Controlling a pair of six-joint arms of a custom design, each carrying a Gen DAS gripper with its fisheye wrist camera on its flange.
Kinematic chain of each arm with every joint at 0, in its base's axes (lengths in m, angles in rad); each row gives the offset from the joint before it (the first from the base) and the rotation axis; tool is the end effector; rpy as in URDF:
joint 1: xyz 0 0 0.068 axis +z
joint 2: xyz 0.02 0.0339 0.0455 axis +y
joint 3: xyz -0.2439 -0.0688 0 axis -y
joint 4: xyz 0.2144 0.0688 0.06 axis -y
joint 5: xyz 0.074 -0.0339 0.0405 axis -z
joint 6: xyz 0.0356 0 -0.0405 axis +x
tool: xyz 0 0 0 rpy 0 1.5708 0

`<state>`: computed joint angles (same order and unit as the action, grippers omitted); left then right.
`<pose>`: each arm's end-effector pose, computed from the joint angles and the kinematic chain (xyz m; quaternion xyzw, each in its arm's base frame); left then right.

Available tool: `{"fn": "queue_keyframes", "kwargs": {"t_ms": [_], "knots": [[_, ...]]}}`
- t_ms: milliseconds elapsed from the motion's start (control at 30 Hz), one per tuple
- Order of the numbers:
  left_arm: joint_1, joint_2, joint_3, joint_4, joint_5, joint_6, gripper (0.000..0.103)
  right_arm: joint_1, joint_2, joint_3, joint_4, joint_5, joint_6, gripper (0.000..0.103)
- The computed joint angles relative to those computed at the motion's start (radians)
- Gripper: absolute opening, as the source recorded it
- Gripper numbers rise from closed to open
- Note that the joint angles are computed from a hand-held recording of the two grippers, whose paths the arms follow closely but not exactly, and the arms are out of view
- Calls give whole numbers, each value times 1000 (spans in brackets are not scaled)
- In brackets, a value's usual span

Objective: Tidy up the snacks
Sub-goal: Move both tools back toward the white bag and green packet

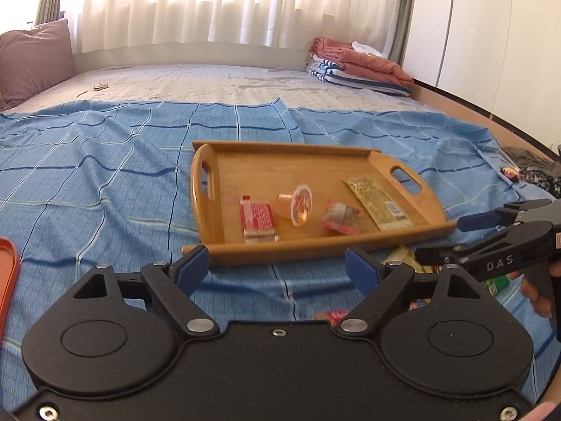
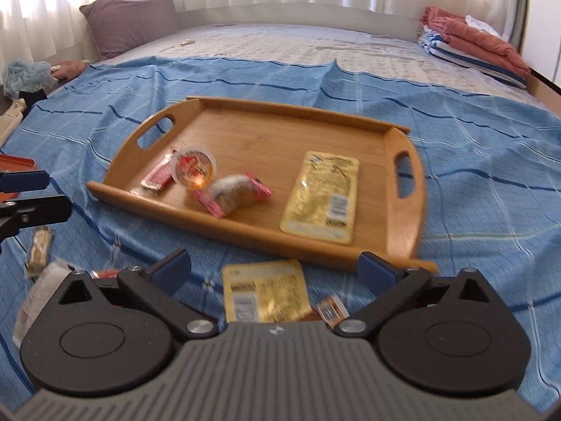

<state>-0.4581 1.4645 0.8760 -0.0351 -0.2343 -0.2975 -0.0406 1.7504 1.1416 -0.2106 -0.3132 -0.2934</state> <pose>0.2673 -0.1226 0.2235 0.0178 0.8853 -0.0704 0.4594 0.3476 -0.0031 0.2013 -0.1726 0.9043 0.0828 0.3815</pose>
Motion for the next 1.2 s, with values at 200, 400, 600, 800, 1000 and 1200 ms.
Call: {"fn": "queue_keyframes", "kwargs": {"t_ms": [200, 400, 600, 800, 1000, 1200], "knots": [[-77, -102, -127, 1, -65, -43, 85, -67, -89, -134, 44, -39, -6, 103], [-143, -178, -213, -20, -124, -68, 85, -148, -168, -245, 42, -102, -29, 103], [-210, -239, -292, -43, -176, -136, 85, -221, -242, -358, 104, -79, -83, 103], [-274, -265, -325, -70, -228, -198, 85, -296, -230, -392, 132, -97, -63, 103], [-391, -222, -333, -67, -404, -275, 85, -313, -237, -486, 311, -57, -4, 103], [-458, -151, -307, -66, -467, -306, 85, -294, -206, -510, 403, -12, 0, 103]]}}
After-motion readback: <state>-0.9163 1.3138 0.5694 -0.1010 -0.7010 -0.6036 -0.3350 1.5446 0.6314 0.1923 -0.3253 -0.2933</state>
